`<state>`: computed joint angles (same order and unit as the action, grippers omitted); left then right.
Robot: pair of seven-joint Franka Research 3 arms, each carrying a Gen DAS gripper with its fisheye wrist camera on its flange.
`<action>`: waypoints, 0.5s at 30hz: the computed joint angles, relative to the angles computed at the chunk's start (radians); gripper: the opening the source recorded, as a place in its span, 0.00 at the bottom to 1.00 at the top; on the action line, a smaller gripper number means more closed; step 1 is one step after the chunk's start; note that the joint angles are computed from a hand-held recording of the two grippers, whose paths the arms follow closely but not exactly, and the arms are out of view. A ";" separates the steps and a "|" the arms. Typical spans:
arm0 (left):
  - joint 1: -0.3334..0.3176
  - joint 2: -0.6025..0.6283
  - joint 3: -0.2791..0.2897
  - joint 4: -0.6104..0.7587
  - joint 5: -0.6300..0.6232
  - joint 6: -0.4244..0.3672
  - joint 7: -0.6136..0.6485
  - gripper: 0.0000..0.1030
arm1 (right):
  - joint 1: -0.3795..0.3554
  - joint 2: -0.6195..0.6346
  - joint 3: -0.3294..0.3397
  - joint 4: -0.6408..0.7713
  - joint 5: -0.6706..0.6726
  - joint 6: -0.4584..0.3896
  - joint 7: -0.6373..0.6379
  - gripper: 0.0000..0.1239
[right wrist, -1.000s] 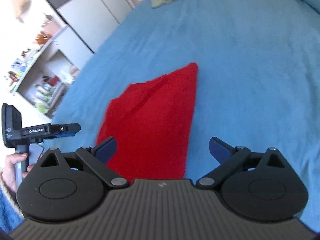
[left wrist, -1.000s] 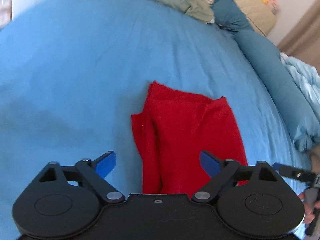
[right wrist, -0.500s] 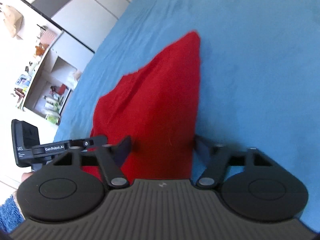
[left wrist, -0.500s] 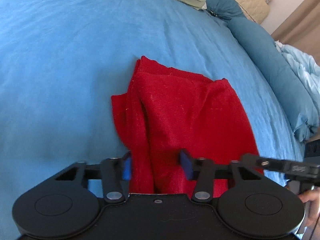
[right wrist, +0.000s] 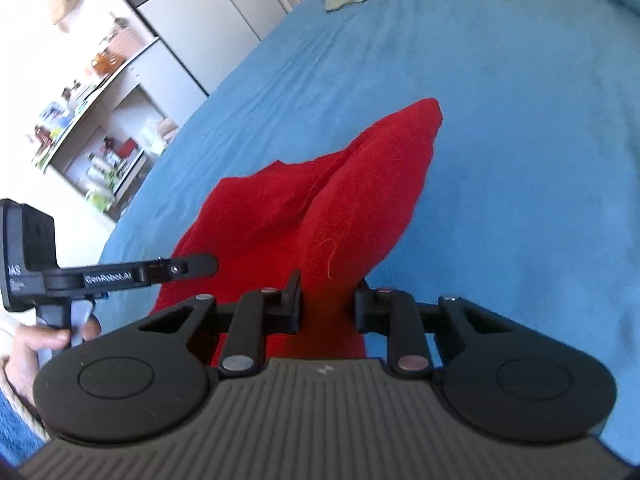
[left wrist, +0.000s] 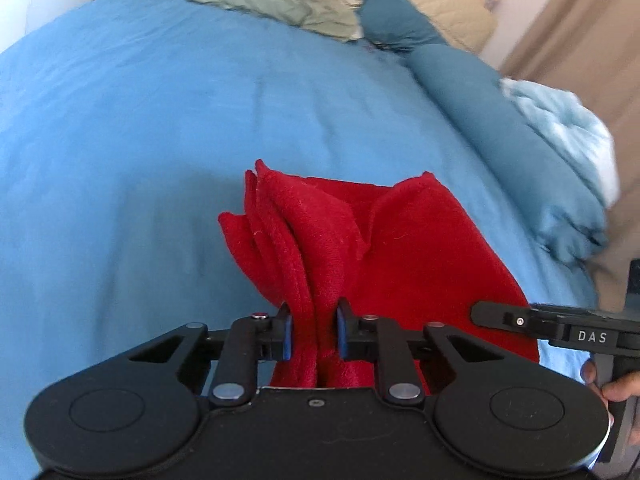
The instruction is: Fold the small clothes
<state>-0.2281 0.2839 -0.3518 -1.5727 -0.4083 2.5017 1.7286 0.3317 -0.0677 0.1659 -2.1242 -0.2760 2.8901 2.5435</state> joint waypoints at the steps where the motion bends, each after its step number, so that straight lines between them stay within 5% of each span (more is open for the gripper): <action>1: -0.002 -0.047 -0.010 -0.066 -0.010 0.030 0.017 0.21 | 0.004 -0.054 0.006 -0.049 -0.009 -0.007 0.013 0.31; 6: -0.064 -0.164 -0.018 -0.268 -0.058 0.107 0.017 0.21 | -0.067 -0.261 0.129 -0.256 -0.048 -0.044 0.116 0.31; 10: -0.123 -0.174 0.003 -0.339 0.057 0.180 -0.089 0.24 | -0.158 -0.343 0.230 -0.384 -0.068 -0.010 0.218 0.33; 13: -0.151 -0.184 0.020 -0.360 0.194 0.223 -0.194 0.36 | -0.226 -0.376 0.306 -0.413 -0.100 -0.032 0.287 0.41; 15: -0.163 -0.200 0.033 -0.373 0.302 0.232 -0.272 0.54 | -0.235 -0.401 0.332 -0.404 -0.111 -0.113 0.307 0.51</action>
